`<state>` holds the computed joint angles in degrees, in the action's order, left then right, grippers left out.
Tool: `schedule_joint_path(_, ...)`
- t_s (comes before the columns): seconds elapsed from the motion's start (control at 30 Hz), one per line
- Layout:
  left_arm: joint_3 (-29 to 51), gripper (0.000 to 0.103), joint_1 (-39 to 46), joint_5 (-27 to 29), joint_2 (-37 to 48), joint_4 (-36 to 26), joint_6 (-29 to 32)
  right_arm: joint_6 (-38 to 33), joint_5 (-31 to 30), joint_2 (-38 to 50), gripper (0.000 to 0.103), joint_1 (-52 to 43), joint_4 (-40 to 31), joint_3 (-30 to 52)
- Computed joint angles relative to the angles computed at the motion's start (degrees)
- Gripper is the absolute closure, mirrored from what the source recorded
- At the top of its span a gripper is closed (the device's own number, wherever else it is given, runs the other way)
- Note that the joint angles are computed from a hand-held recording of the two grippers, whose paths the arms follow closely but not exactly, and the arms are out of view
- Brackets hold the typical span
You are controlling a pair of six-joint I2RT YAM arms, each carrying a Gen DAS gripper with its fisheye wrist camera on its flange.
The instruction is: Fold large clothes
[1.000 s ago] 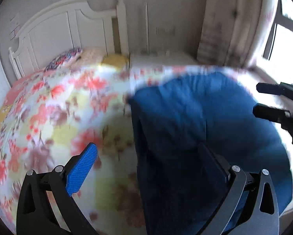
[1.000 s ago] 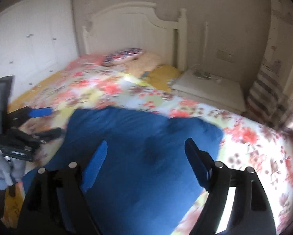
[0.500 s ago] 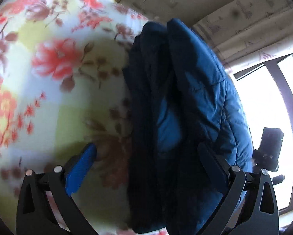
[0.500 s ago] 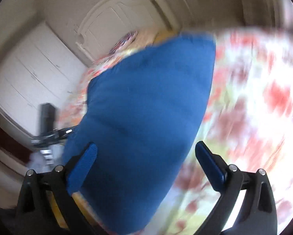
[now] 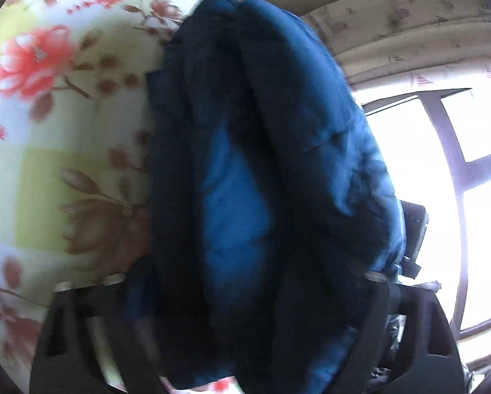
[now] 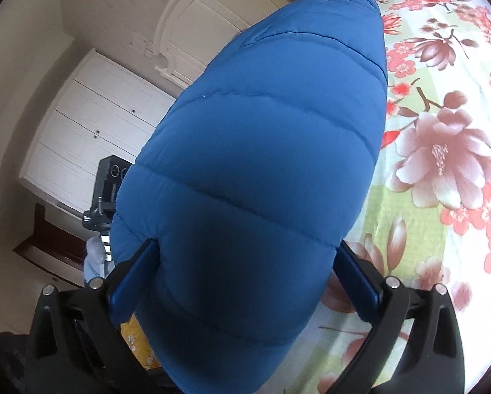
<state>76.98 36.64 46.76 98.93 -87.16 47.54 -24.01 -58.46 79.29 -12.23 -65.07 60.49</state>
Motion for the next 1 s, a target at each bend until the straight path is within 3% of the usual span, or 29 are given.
schedule_joint_path(0.07,-2.1,0.046,0.24,1.46,-1.89,1.78,0.16,-0.11,1.11,-2.72,0.014,-0.2,1.7,-1.08)
schedule_joint_path(0.13,-3.21,0.054,0.43,2.12,-3.47,3.26,0.35,0.04,1.66,-5.02,0.026,-0.49,4.2,-2.16)
schedule_joint_path(0.27,-2.02,0.065,-6.64,5.62,-4.48,11.43,-10.61,-0.55,2.03,-8.03,0.043,-2.14,9.88,-1.2)
schedule_joint_path(0.43,2.04,0.067,-17.04,6.94,-1.95,28.95,-30.53,3.62,3.48,0.59,0.046,-4.06,16.98,8.7)
schedule_joint_path(0.53,3.15,0.067,-23.57,3.31,1.26,42.52,-43.88,3.09,5.02,12.52,0.046,-5.23,14.61,20.84)
schedule_joint_path(0.6,2.97,0.067,-25.71,0.89,2.57,48.77,-48.57,2.84,7.03,19.29,0.044,-5.13,14.17,26.81)
schedule_joint_path(0.7,2.41,0.066,-26.62,1.24,3.45,53.11,-54.46,5.2,6.0,27.86,0.034,-7.0,12.33,33.7)
schedule_joint_path(0.77,1.38,0.058,-26.28,0.23,2.28,53.42,-54.53,8.04,9.57,25.15,0.022,-6.23,15.32,31.17)
schedule_joint_path(0.8,-0.61,0.054,-25.36,-0.85,0.39,54.27,-54.52,9.92,13.68,21.47,0.021,-5.44,17.08,29.01)
schedule_joint_path(0.87,-8.13,0.033,-21.93,-3.21,-6.98,59.7,-57.06,14.67,26.47,10.63,0.018,-1.95,24.83,21.55)
schedule_joint_path(0.93,-14.51,0.02,-19.16,-5.12,-13.88,65.9,-61.55,14.6,29.35,2.12,0.016,1.02,30.7,15.46)
schedule_joint_path(1.0,-20.33,0.015,-15.79,-7.26,-21.56,69.89,-64.68,12.28,33.89,-3.56,0.016,7.61,33.88,11.69)
